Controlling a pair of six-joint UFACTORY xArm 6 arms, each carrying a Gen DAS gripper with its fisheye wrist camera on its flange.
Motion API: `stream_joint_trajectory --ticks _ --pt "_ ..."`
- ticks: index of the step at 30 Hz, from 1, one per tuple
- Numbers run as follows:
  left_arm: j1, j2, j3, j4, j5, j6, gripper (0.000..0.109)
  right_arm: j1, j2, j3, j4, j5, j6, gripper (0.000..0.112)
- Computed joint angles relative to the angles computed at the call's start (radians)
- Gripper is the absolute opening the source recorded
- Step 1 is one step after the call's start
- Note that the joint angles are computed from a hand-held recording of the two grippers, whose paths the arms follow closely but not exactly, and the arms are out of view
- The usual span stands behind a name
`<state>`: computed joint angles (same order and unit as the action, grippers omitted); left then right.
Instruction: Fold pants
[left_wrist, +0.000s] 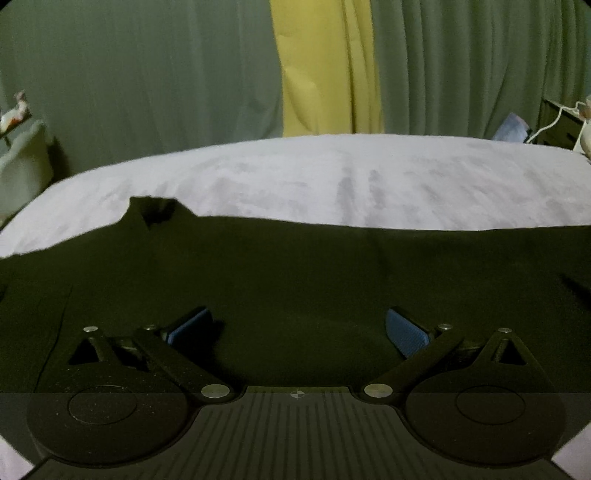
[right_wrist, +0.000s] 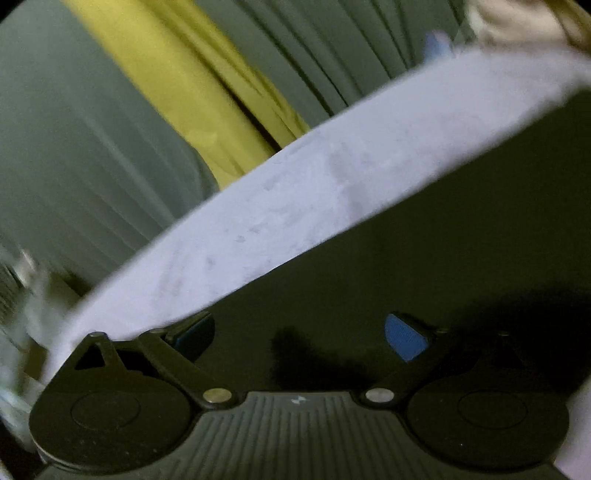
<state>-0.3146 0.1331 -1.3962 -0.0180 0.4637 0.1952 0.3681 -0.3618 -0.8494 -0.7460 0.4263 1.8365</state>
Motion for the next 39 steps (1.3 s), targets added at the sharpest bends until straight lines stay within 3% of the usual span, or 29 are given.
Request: stream_joint_trajectory --ticks 6,9,13,16,21,23,26,27,31,33,36,39 --pt "-0.007 -0.038 0.017 -0.049 0.049 -0.012 0.103 -0.079 -0.084 0.179 -0.033 -0.362 0.324 0.099" --pt "-0.01 -0.056 0.039 -0.046 0.049 -0.009 0.103 -0.072 -0.088 0.189 -0.017 -0.363 0.344 0.099" --pt "0.011 -0.053 0.044 0.015 0.072 -0.047 0.103 -0.089 -0.145 0.223 -0.002 -0.309 0.379 0.099" --pt "0.046 -0.042 0.038 0.04 0.094 -0.097 0.103 -0.118 -0.275 0.304 0.03 -0.202 0.355 0.098" --pt "0.085 -0.051 0.062 0.056 0.046 -0.148 0.103 -0.09 -0.524 0.363 0.082 0.193 0.196 0.091" --pt "0.087 -0.049 0.056 0.061 0.052 -0.18 0.103 -0.064 -0.616 0.388 0.039 0.314 0.241 0.091" --pt "0.08 -0.05 0.057 0.119 0.051 -0.245 0.103 0.026 -0.701 0.387 0.022 0.573 0.321 0.091" --pt "0.077 -0.051 0.062 0.133 0.047 -0.255 0.103 0.05 -0.736 0.411 0.003 0.606 0.358 0.086" --pt "0.074 -0.057 0.071 0.148 0.04 -0.269 0.103 0.013 -0.825 0.5 -0.045 0.529 0.43 0.075" --pt "0.074 -0.057 0.07 0.146 0.045 -0.274 0.103 -0.056 -0.823 0.52 -0.026 0.465 0.387 0.044" --pt "0.072 -0.057 0.068 0.152 0.049 -0.282 0.103 -0.191 -0.857 0.589 0.043 0.318 0.36 0.043" --pt "0.068 -0.058 0.069 0.155 0.05 -0.298 0.103 -0.208 -0.884 0.599 0.048 0.279 0.374 0.05"
